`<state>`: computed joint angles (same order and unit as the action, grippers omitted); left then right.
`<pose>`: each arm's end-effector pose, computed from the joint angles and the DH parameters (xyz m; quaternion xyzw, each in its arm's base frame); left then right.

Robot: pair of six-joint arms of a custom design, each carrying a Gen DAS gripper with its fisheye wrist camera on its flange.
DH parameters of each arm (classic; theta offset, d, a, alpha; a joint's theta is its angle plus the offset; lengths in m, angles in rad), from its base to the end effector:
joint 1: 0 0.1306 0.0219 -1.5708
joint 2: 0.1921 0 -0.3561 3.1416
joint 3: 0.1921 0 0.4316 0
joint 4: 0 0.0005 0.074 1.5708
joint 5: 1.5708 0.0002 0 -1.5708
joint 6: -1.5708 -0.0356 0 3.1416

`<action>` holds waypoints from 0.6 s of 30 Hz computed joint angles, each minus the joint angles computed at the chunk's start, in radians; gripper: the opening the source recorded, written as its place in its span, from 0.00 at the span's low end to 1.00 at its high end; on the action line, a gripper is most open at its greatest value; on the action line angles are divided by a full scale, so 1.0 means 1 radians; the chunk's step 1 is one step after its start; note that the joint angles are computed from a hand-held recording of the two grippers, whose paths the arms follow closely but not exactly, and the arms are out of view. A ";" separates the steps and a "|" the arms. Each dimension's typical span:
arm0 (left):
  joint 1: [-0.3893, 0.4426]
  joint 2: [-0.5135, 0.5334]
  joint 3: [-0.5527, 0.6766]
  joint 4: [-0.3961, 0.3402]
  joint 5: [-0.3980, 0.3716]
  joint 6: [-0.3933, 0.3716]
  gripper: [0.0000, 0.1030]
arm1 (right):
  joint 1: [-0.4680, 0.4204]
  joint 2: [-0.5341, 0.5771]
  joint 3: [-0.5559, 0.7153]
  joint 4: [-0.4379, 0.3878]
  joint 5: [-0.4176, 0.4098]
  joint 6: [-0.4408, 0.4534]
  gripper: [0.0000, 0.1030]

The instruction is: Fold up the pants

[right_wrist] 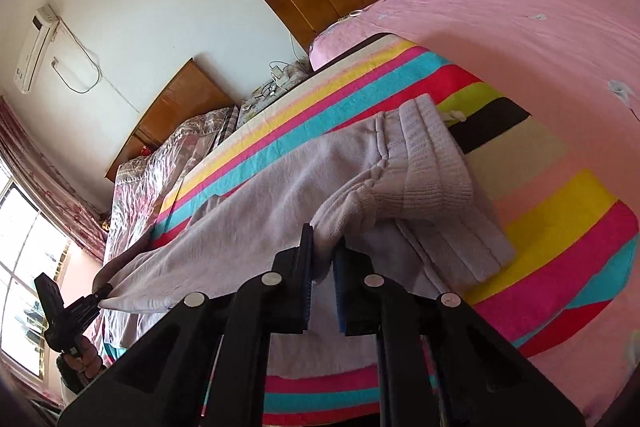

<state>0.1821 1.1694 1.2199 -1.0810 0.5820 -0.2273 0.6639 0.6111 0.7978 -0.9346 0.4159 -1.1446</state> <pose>0.4286 0.0585 0.4117 0.0974 0.9212 -0.2188 0.3065 0.2271 0.1588 0.3943 0.2937 0.8514 0.1906 0.3907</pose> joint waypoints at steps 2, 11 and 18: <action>-0.008 0.017 -0.062 -0.025 -0.060 -0.020 0.09 | 0.015 -0.037 -0.067 -0.025 -0.042 -0.094 0.10; 0.006 -0.074 -0.136 0.025 -0.065 -0.002 0.10 | 0.051 -0.040 -0.086 -0.052 0.026 -0.144 0.10; -0.004 -0.067 -0.178 0.031 -0.095 0.004 0.15 | 0.051 -0.086 -0.156 -0.046 -0.006 -0.225 0.08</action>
<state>0.1779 1.1026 1.0415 -1.0501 0.4869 -0.2232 0.7148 0.5256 0.6414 -0.9808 0.4100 -1.3692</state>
